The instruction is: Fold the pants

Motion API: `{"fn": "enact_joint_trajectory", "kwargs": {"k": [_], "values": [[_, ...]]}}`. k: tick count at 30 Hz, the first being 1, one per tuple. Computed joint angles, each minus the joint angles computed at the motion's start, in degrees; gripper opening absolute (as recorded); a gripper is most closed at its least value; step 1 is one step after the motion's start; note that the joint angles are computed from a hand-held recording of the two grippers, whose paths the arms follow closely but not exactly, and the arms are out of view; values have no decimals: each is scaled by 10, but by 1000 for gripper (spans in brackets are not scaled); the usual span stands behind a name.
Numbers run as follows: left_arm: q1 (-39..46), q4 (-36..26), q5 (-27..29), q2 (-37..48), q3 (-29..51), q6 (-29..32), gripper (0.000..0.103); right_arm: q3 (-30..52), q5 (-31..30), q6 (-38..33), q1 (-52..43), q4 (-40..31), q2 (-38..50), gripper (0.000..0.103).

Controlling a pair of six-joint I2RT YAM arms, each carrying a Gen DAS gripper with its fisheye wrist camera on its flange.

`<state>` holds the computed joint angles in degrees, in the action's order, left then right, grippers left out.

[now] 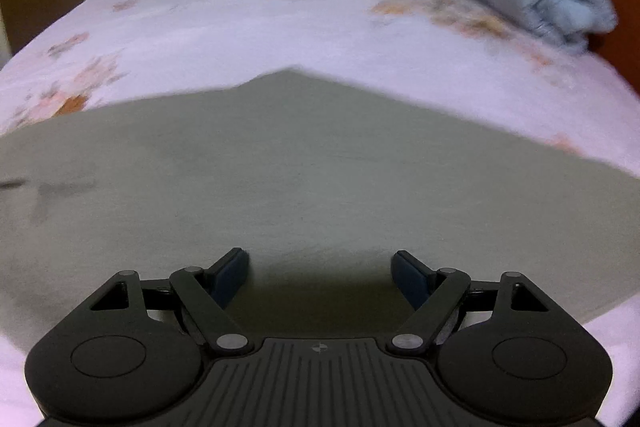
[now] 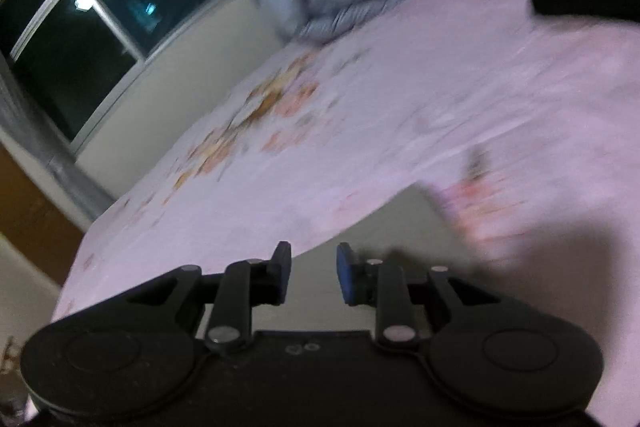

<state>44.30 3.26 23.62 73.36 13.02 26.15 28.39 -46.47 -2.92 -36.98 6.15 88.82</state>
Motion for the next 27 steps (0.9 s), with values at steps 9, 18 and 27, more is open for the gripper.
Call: {"fn": "enact_joint_trajectory", "kwargs": {"k": [9,18,27], "values": [[169,-14,88,112,81,99,80,70,64,10,-39,-28,79,20],[307,-73,144,73,102,192,83,-6,-47,-111,4,-195,-138,67],[380,-34,155,168,166,202,88,78,81,149,484,-2,-43,55]]}}
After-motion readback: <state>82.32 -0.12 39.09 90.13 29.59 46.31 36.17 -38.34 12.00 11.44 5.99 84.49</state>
